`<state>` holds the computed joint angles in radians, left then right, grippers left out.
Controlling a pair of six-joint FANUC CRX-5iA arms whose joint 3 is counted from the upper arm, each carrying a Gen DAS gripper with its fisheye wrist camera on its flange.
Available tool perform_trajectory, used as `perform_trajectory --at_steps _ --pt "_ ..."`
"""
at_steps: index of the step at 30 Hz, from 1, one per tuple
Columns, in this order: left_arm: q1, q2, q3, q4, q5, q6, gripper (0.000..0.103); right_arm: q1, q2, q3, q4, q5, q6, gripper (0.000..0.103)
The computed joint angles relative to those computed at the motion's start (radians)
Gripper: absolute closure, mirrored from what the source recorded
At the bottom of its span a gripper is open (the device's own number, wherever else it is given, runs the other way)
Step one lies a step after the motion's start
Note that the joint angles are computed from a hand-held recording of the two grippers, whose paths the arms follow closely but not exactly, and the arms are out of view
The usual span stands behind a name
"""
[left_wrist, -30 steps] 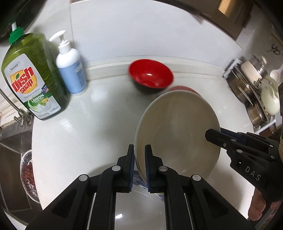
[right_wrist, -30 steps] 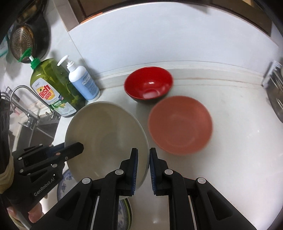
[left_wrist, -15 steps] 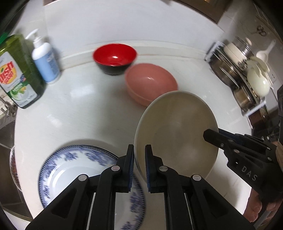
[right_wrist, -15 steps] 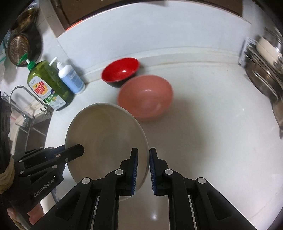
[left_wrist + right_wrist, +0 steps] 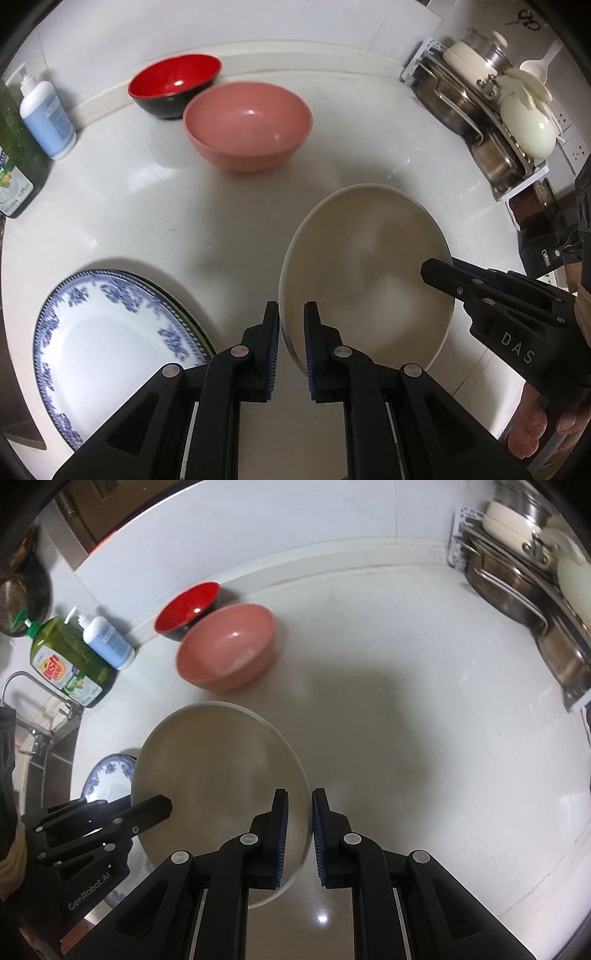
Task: Organize plates and bowls
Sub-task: 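Lift and carry the cream bowl with both grippers toward the stacked plates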
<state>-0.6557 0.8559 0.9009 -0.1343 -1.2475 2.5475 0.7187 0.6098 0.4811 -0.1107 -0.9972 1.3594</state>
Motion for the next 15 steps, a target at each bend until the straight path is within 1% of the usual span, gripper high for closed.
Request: perform_trajectory --at_steps 12,15 --pt "0.000 0.104 0.134 0.053 -0.061 -0.017 0.089 -0.036 0.027 0.016 -0.028 -0.064 0.031 0.088" --pt "0.002 0.107 0.128 0.063 -0.058 -0.017 0.088 -0.042 0.036 0.024 -0.030 -0.076 0.036 0.088"
